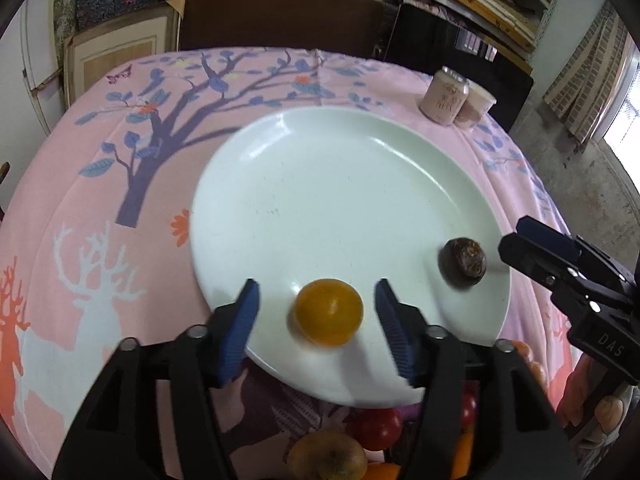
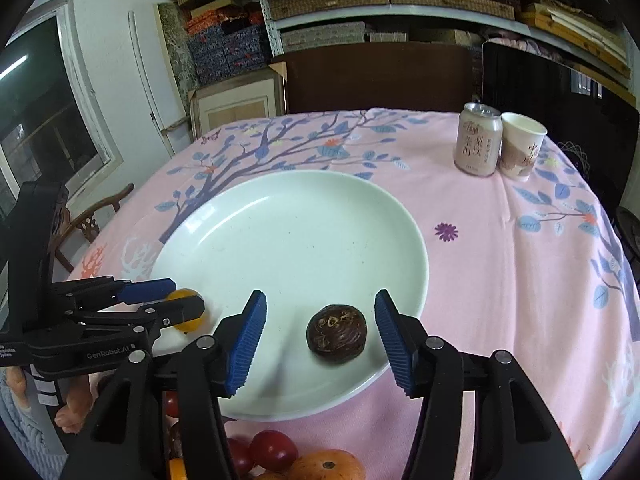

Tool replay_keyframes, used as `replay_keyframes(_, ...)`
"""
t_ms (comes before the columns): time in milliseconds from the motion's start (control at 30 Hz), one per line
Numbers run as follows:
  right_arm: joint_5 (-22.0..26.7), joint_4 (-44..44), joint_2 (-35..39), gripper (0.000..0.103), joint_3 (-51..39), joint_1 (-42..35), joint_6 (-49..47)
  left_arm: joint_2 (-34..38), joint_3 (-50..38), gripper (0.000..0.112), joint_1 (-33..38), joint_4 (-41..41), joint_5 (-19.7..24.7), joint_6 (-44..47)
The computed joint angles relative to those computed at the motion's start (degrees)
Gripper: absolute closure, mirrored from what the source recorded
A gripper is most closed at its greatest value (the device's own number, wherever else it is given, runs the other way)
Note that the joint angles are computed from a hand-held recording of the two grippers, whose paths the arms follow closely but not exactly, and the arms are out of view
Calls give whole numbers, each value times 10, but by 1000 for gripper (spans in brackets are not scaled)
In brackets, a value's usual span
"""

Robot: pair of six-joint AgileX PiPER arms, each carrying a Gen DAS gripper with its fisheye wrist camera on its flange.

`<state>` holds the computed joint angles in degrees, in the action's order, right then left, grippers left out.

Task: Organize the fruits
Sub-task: 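Carry both fruits onto the white plate and open both grippers, then grasp the dark purple plum with the left gripper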

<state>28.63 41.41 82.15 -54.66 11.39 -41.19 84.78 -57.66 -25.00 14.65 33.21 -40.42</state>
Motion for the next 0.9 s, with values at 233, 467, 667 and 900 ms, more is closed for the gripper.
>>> replay_keyframes(233,-33,114,-143,30,119,-55,-133,-110,81,42,-35,128,35,-149)
replay_keyframes(467,123,290,-277,10,265,-291,-341,-288,250,31,-203,273,165,-422)
replay_keyframes(667,274,282,-296,4,312,-468,-398,-309,297,31,-441,300,309,-581)
replay_keyframes(900,287,293,-279,4,317,-488,-402,-236,264,30,-512,318,335,-571)
